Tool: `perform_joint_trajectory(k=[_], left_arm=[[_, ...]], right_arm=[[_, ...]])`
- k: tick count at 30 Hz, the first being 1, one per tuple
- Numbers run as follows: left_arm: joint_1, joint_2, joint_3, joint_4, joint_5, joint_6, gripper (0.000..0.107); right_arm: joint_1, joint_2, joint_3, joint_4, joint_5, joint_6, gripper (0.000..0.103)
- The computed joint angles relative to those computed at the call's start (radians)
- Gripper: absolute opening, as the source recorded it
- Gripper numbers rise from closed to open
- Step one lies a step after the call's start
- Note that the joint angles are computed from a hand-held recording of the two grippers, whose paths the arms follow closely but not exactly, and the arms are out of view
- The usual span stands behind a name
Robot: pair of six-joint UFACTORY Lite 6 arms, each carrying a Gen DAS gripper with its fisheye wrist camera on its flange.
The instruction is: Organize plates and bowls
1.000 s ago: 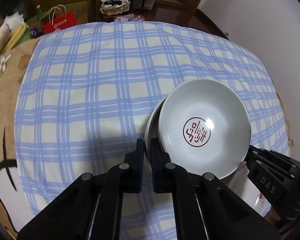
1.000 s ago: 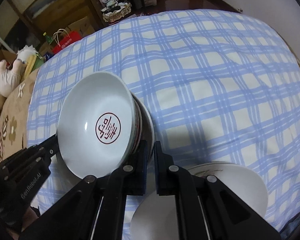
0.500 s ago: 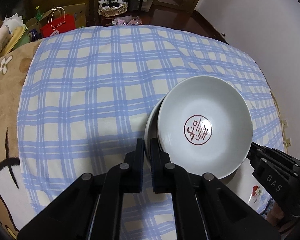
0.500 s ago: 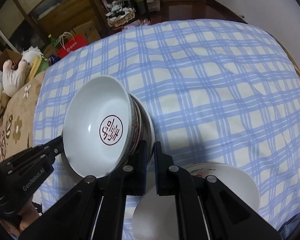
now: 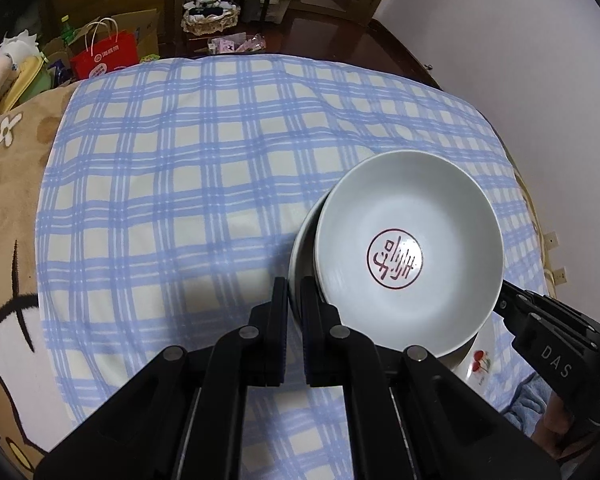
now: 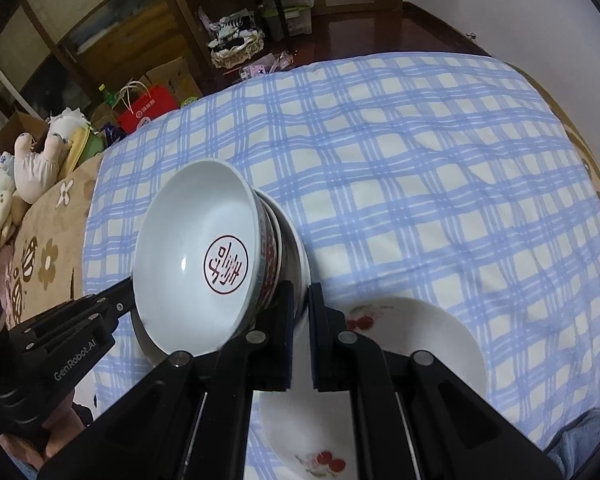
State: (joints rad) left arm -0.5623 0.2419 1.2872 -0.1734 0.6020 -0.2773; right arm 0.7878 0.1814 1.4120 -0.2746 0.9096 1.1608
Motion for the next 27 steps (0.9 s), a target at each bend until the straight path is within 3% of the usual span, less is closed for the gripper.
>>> perform_joint_trajectory(k=[6, 12, 23, 27], left_arm=[[-0.093, -0.048, -0.008, 0.080, 0.025, -0.093, 0.005], [-0.157, -0.051, -0.052, 0.012, 0.008, -0.088, 0.004], [-0.314, 0.028, -0.011, 0.105, 0.020, -0.243, 0.005], [-0.359, 0.027, 0.010, 0.172, 0.015, -0.303, 0.005]], right_arm=[[0.029, -0.132, -0.102, -0.005, 0.042, 0.051, 0.008], [0.073, -0.298, -0.256, -0.007, 0.075, 0.128, 0.008], [0.167, -0.486, -0.416, -0.048, 0.168, 0.229, 0.007], [0.191, -0.527, -0.450, -0.088, 0.198, 0.269, 0.001]])
